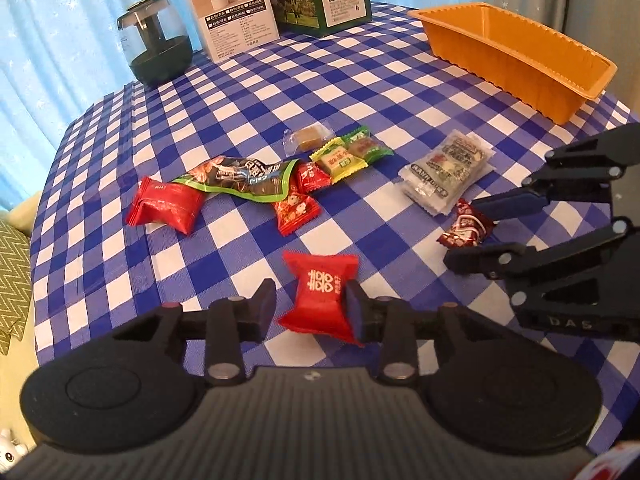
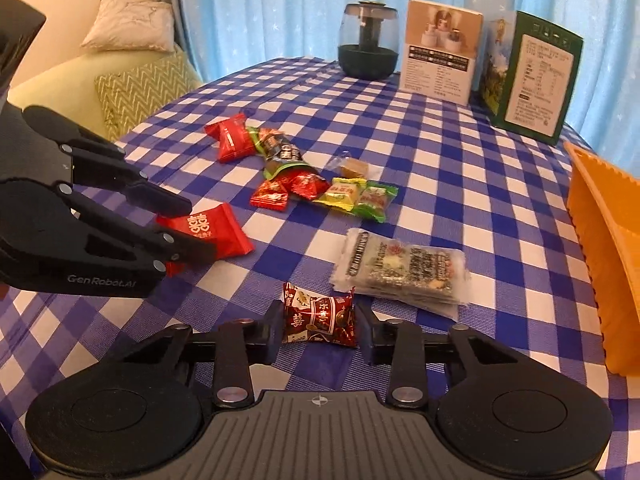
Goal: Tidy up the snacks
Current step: 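Carry both held candies over the orange tray with both tools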
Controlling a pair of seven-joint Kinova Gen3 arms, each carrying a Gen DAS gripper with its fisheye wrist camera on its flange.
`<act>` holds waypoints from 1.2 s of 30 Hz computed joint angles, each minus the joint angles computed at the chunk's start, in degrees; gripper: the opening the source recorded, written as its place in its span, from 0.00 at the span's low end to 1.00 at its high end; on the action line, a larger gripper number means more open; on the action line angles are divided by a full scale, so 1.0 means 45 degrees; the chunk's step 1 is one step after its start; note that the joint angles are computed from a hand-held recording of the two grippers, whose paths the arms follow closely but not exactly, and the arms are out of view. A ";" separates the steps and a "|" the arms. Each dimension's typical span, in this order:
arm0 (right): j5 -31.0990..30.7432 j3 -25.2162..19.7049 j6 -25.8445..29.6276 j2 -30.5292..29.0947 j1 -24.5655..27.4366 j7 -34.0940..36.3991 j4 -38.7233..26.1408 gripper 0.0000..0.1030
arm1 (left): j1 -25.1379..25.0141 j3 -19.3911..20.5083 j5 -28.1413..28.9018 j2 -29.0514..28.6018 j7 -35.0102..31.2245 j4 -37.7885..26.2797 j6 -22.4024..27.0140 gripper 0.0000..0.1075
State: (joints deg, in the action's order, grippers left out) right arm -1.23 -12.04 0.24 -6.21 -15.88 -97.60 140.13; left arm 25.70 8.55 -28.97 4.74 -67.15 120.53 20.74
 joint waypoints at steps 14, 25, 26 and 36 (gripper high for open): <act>-0.0350 0.1619 0.0821 -0.0951 -0.0890 -0.0090 0.0083 0.36 | 0.0749 -0.0160 -0.0156 0.0339 0.0933 -0.0802 0.1348 0.21; -0.0961 0.3252 0.2635 -0.3083 -0.0806 0.0798 -0.0242 0.36 | 0.1332 0.0886 -0.0988 -0.0303 0.4885 -0.1640 0.2442 0.21; -0.1005 0.3402 0.2850 -0.3239 -0.0712 0.0913 -0.0336 0.36 | 0.1408 0.0989 -0.1014 -0.0267 0.5077 -0.1835 0.2519 0.21; -0.1641 0.6327 0.4554 -0.4436 -0.0019 0.3057 -0.1382 0.36 | 0.3045 0.1164 -0.1803 0.0931 0.6851 -0.4383 0.3231 0.21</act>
